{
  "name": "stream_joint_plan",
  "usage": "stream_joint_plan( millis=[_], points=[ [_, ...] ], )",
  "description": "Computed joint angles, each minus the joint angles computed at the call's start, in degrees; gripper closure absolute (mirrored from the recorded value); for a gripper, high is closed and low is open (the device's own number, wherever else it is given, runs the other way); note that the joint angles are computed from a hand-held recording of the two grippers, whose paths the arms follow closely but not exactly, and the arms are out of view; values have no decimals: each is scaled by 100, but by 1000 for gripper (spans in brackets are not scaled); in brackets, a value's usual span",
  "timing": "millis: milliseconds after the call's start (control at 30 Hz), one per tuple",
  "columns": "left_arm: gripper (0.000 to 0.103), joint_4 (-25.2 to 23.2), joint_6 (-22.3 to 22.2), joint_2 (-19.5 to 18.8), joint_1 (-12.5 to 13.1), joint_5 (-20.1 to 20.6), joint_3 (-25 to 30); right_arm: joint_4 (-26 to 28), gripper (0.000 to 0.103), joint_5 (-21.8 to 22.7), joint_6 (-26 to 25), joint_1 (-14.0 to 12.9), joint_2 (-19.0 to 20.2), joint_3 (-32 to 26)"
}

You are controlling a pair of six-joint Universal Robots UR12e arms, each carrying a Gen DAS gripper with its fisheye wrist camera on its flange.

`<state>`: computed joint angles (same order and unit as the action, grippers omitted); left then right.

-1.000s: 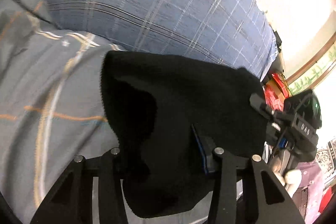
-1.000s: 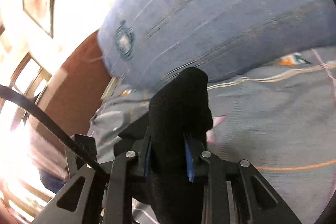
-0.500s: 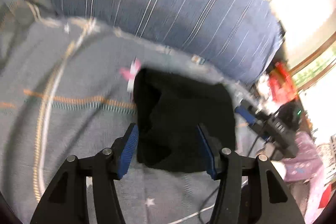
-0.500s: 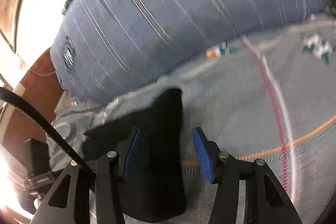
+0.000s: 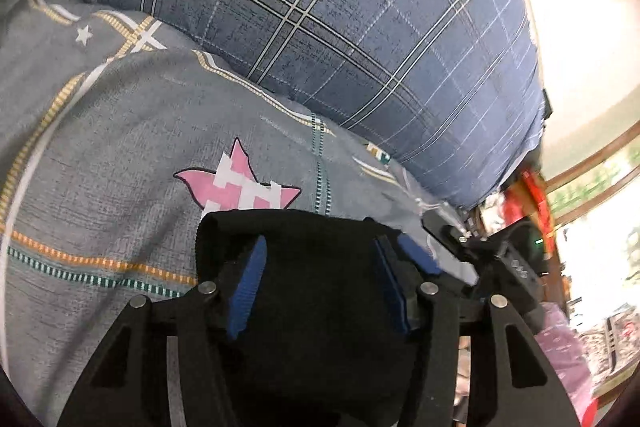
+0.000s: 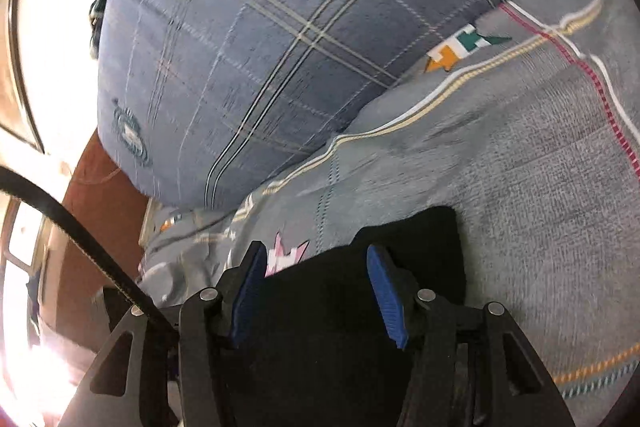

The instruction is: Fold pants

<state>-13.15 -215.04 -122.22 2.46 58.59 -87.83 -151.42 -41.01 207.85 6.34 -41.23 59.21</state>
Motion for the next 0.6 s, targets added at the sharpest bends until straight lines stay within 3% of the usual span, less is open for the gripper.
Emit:
stream_joint_plan(
  millis=[100,167,200,300,433,500,600],
  points=[
    [50,408,-65,-26,44,-171,-120,-844,49,287,951,-61,179,55],
    [50,486,-57,-21,75,-291,-156,-1294,53,432,1391,-103,244,104],
    [51,417,-63,12,87,-324,-152,-1306,55,434,1377,-107,226,134],
    [50,509,-165,162,108,-349,-227,-939,51,126,753,-80,-14,283],
    [47,101,385,373,5,20,-267,-862,46,-171,-502,-19,-595,876],
    [47,-303,620,416,-72,363,-264,-689,47,-466,-1115,51,-893,1233],
    [46,-621,996,485,-196,987,-401,-674,48,-1123,-1591,151,-1167,1689]
  ],
)
